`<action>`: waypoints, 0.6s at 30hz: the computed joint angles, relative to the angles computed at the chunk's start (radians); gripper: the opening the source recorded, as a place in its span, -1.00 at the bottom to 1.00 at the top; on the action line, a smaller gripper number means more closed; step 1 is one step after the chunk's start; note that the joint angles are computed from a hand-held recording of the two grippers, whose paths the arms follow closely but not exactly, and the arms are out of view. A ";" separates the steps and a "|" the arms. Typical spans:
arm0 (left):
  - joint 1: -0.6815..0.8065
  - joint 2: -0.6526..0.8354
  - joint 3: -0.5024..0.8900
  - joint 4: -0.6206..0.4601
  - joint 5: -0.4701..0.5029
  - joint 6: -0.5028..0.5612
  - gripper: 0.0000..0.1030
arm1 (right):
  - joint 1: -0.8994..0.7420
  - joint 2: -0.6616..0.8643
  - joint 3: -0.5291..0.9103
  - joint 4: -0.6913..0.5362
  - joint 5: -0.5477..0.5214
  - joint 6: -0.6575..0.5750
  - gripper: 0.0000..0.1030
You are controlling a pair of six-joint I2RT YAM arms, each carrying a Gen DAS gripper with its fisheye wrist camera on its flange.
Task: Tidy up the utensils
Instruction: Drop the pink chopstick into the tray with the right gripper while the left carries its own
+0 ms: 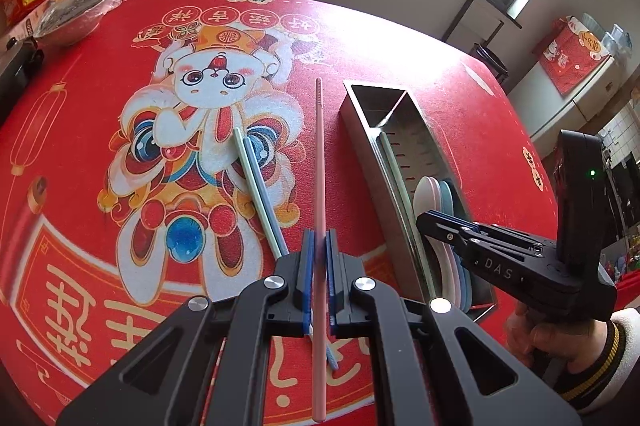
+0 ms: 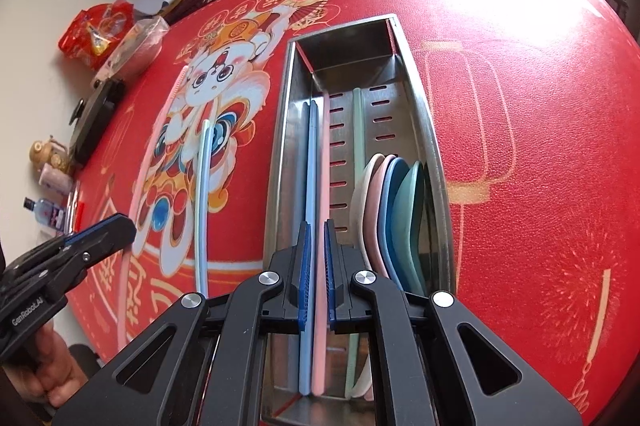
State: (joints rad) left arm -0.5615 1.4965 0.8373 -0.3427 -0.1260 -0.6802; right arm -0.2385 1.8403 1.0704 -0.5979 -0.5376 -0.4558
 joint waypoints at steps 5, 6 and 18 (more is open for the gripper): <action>-0.032 0.037 0.034 -0.006 -0.009 -0.033 -0.89 | -0.028 -0.032 0.012 -0.005 -0.013 -0.010 -0.83; -0.039 0.043 0.042 -0.006 -0.009 -0.040 -0.89 | -0.039 -0.040 0.017 -0.009 -0.023 -0.015 -0.79; -0.134 0.179 0.193 -0.021 -0.051 -0.120 -0.89 | -0.174 -0.023 0.110 -0.081 -0.078 -0.110 0.20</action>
State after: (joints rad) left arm -0.6958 1.6751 1.0298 -0.3642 -0.1766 -0.7997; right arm -0.4129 1.8178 1.1802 -0.6792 -0.6158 -0.5662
